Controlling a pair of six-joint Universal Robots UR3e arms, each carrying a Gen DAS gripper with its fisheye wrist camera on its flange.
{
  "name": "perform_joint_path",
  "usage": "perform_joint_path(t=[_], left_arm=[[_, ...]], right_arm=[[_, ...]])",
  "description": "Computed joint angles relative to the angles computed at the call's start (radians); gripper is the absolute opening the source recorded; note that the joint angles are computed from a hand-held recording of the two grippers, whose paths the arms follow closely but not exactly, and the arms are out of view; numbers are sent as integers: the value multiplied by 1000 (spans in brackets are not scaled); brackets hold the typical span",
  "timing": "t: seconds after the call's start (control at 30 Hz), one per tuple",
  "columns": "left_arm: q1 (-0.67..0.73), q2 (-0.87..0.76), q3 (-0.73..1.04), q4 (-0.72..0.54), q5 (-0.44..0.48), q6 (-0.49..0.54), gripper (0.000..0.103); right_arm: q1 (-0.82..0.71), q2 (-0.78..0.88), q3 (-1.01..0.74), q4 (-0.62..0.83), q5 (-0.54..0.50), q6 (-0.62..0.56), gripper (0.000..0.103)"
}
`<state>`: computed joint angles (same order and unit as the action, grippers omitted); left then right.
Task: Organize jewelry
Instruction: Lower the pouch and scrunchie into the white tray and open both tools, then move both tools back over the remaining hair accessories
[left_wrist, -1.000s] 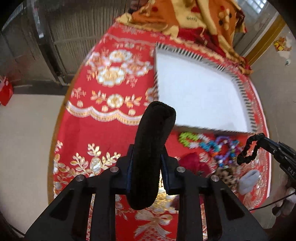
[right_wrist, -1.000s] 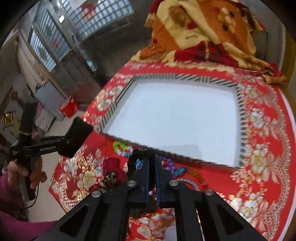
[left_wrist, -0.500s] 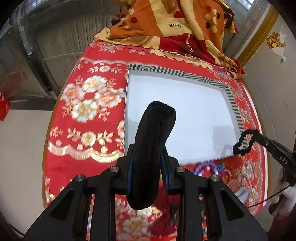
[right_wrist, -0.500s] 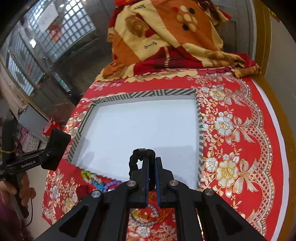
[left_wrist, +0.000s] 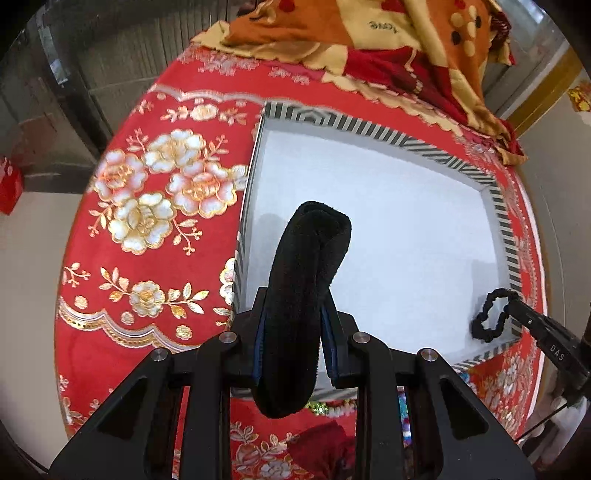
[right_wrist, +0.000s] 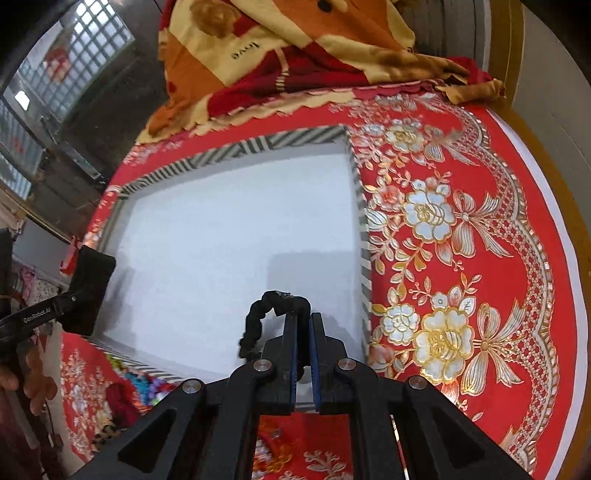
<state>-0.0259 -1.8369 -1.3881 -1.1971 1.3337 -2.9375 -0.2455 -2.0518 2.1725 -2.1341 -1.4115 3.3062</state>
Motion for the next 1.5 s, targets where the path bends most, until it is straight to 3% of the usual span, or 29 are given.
perform_joint_path(t=[0.3,0.37,0.6,0.77,0.9,1.3,1.5], left_arm=[[-18,-25,-24,42,36,-3,26],[-25,-24,-28,55,41,2,30],[-40,17,-75,100,19,14,60],[-32,80,-112,127,9,13,68],[-19,151,-158,148,14,6,69],[70,458,-382,108,1,36,71],[111,610,-472,35,-3,68,71]], right_arm=[[-22,22,17,-11,1,-25,6],[-15,25,13,-14,-18,-13,9],[8,33,7,-25,-17,1,22],[9,-33,-9,11,-6,13,23],[37,-110,-39,78,-27,25,40],[167,-332,-96,253,-26,135,41],[284,-389,-89,289,-66,210,57]])
